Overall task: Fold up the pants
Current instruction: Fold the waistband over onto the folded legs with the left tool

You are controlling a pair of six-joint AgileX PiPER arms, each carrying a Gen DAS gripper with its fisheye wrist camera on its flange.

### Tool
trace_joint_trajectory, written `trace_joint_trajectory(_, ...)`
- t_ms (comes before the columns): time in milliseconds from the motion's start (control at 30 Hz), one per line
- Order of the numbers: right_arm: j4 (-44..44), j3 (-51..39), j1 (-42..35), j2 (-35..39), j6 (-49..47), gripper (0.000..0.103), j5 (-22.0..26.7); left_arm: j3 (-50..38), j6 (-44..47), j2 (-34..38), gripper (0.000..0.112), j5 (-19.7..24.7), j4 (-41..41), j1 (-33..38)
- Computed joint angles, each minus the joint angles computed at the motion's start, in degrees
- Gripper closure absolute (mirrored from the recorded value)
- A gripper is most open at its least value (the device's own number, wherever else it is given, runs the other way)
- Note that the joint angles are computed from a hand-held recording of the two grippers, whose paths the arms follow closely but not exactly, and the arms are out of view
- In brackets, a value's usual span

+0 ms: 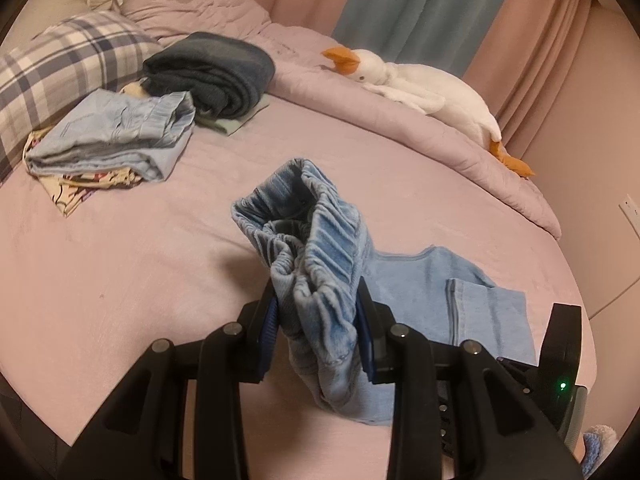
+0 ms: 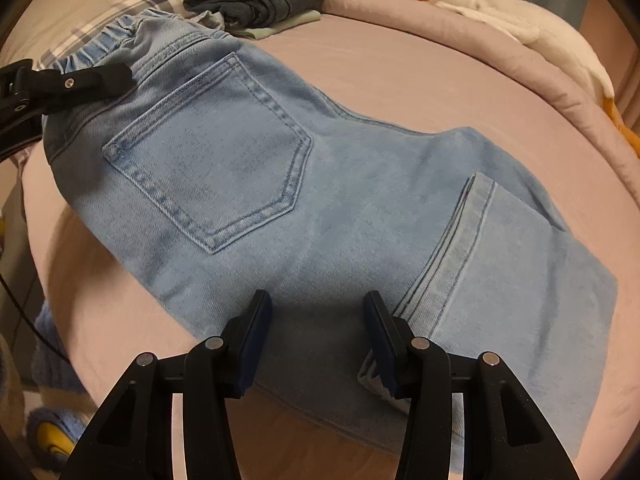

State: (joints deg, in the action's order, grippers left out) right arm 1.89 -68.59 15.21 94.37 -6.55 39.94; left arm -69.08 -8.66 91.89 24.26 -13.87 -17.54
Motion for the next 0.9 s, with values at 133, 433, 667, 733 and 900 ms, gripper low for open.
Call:
trace_joint_trajectory(133, 8.47, 0.29, -3.52, -0.73, -7.02, 0.055, 0.42, -2.14, -2.53, 0.01, 0.080, 0.70, 3.31, -2.37)
trace_joint_trajectory(433, 36.92, 0.93, -19.48, -1.36, -26.48, 0.055, 6.03, -9.87, -3.93, 2.83, 0.078, 3.76, 7.29, -9.06)
trace_joint_trajectory(667, 57.75, 6.09, -32.58, 0.60, -35.65, 0.055, 15.48, -16.57, -6.37, 7.84, 0.078, 6.83, 11.89, -15.23)
trace_joint_trajectory(733, 62.61, 7.10, -35.68, 2.28, -37.57, 0.054, 18.78, -18.88, -6.68, 10.02, 0.078, 7.95, 12.99, -16.92)
trace_joint_trajectory(900, 74.56, 11.03, -40.74, 5.42, -40.06, 0.049, 26.98, -24.54, -2.64, 16.27, 0.071, 11.88, 9.57, -19.20)
